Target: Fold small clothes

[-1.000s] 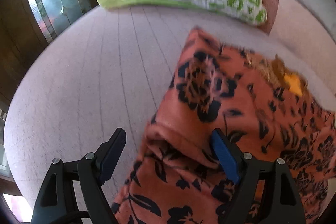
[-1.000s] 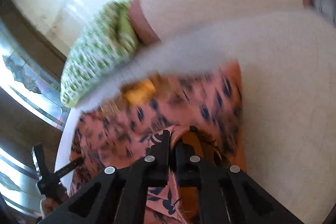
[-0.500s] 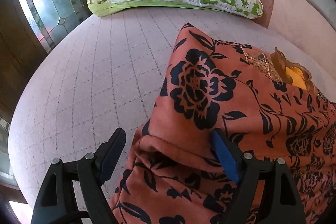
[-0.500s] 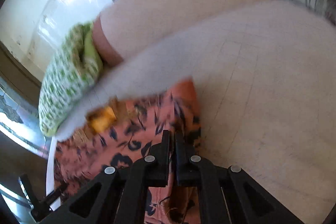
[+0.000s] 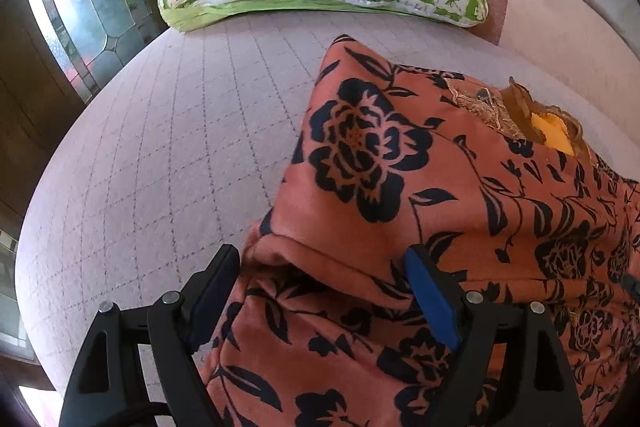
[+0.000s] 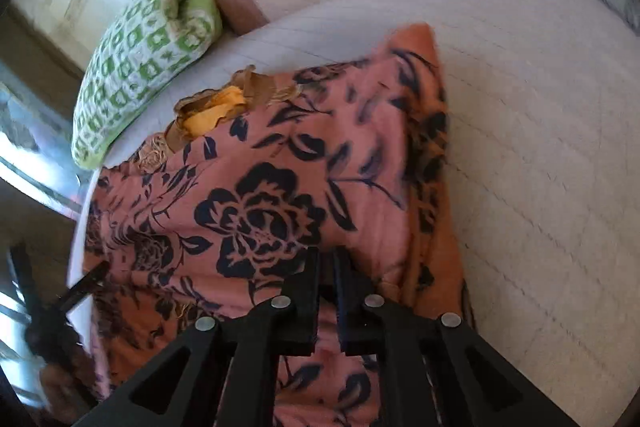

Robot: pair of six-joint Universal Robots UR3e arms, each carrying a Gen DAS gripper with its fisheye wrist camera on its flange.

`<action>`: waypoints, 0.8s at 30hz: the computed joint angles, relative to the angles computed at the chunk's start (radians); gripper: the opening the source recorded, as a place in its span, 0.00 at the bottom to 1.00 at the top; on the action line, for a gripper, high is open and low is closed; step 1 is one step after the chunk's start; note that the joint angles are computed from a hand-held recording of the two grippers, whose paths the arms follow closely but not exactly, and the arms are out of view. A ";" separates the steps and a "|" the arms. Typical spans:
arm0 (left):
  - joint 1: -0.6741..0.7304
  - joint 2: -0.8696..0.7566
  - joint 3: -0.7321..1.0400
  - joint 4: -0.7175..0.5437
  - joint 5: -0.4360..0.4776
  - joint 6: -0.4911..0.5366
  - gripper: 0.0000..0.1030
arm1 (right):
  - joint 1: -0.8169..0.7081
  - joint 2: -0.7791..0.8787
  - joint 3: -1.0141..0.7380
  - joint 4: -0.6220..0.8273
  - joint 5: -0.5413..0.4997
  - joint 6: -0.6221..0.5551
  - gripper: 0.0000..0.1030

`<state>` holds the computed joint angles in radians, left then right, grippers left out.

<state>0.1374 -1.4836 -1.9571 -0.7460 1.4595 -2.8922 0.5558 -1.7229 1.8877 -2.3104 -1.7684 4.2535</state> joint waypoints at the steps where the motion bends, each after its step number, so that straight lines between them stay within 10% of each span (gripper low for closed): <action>1: 0.013 0.008 -0.001 -0.011 -0.011 0.007 0.83 | 0.005 -0.019 0.013 0.001 -0.003 0.008 0.09; 13: 0.516 0.429 -0.154 -0.303 -0.282 0.356 0.83 | 0.489 -0.176 0.069 0.068 -0.426 0.458 0.09; 24: 1.187 0.700 -0.121 -1.070 -0.445 1.116 0.83 | 0.794 -0.147 0.057 0.199 -0.533 0.813 0.10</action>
